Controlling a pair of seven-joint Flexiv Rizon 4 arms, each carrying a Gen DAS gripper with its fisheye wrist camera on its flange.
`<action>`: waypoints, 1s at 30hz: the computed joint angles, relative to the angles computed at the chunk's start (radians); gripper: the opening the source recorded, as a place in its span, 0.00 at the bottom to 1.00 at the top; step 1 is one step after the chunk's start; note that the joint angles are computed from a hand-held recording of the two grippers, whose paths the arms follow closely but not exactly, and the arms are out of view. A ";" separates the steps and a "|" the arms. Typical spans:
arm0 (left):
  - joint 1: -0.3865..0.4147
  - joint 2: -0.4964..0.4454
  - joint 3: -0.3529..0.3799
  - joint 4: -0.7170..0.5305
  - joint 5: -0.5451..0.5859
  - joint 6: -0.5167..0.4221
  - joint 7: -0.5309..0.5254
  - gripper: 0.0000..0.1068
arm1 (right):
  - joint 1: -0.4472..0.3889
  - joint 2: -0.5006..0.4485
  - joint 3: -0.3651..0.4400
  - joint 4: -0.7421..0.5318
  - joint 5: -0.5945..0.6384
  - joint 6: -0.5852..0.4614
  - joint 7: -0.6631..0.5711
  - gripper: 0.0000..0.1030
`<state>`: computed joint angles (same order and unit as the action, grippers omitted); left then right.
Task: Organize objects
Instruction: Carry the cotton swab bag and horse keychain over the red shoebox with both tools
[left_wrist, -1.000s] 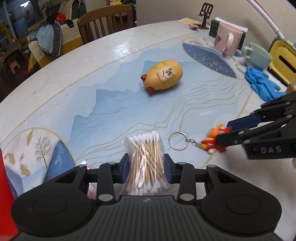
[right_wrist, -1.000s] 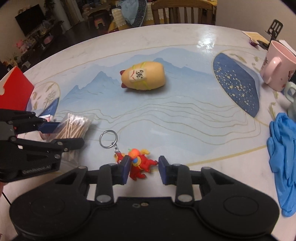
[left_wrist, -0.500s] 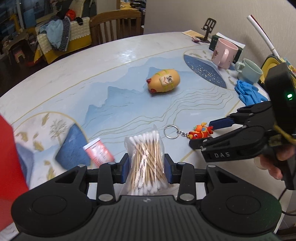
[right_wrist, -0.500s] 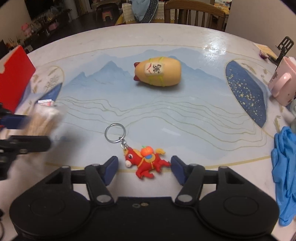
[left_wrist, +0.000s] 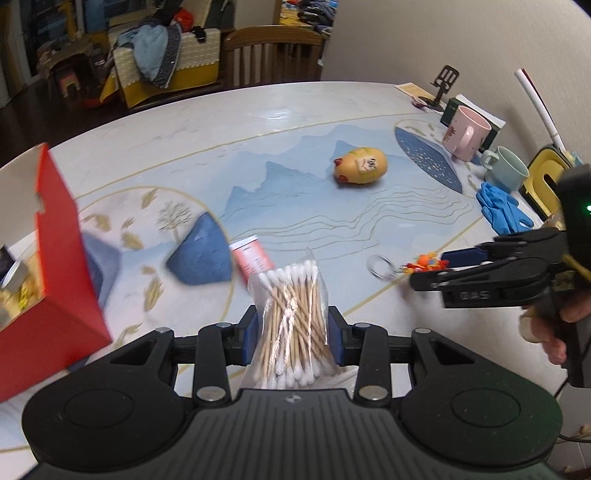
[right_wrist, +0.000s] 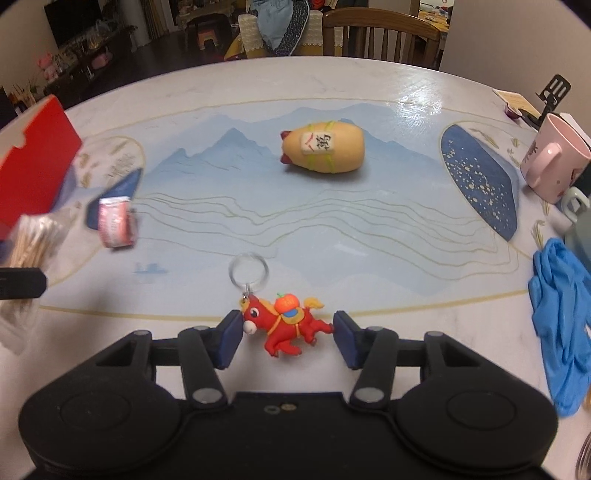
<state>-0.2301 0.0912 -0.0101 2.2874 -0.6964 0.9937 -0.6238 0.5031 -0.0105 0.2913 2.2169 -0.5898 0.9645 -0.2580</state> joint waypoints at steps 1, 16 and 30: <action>0.005 0.008 0.007 0.002 0.001 -0.009 0.001 0.34 | 0.003 0.009 0.005 -0.001 0.004 -0.005 0.002 0.51; 0.147 0.074 0.120 -0.052 -0.012 -0.215 0.143 0.34 | 0.107 -0.029 0.049 -0.229 0.000 -0.123 -0.063 0.51; 0.335 -0.031 0.162 -0.233 -0.080 -0.276 0.328 0.34 | 0.317 -0.375 -0.062 -0.759 -0.091 -0.197 -0.292 0.51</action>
